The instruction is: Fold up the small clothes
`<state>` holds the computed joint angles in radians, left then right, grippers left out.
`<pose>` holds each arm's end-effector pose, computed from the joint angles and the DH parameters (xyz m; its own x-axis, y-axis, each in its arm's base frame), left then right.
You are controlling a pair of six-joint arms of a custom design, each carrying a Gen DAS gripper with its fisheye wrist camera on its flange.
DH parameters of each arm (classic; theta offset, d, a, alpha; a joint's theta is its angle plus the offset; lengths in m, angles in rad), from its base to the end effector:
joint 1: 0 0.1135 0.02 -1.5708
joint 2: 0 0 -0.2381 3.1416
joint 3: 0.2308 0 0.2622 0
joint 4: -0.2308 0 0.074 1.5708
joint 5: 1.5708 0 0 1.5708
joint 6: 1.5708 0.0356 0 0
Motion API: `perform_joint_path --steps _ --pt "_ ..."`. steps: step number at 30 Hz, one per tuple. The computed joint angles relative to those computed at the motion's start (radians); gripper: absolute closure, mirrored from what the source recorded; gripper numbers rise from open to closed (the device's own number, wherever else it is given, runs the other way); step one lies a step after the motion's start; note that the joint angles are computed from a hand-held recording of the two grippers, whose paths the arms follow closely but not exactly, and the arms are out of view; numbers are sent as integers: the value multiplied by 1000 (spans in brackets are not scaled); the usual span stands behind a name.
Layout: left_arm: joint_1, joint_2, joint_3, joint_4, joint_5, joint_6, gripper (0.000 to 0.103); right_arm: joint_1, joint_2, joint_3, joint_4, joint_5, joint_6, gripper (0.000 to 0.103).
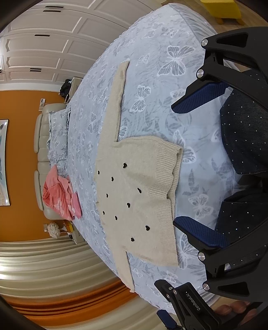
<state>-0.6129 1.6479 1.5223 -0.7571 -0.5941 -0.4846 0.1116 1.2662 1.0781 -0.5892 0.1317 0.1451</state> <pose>0.3099 -0.1936 0.2985 -0.6457 -0.0178 -0.7634 -0.1298 0.9877 0.0868 0.2872 0.0275 0.2752 -0.6922 0.0667 -0.7186 0.0836 0.9964 0.0119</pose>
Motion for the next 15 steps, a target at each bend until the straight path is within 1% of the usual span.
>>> perform_joint_path --steps 15 --pt "2 5 11 -12 -2 11 8 -2 -9 -19 2 -5 6 5"
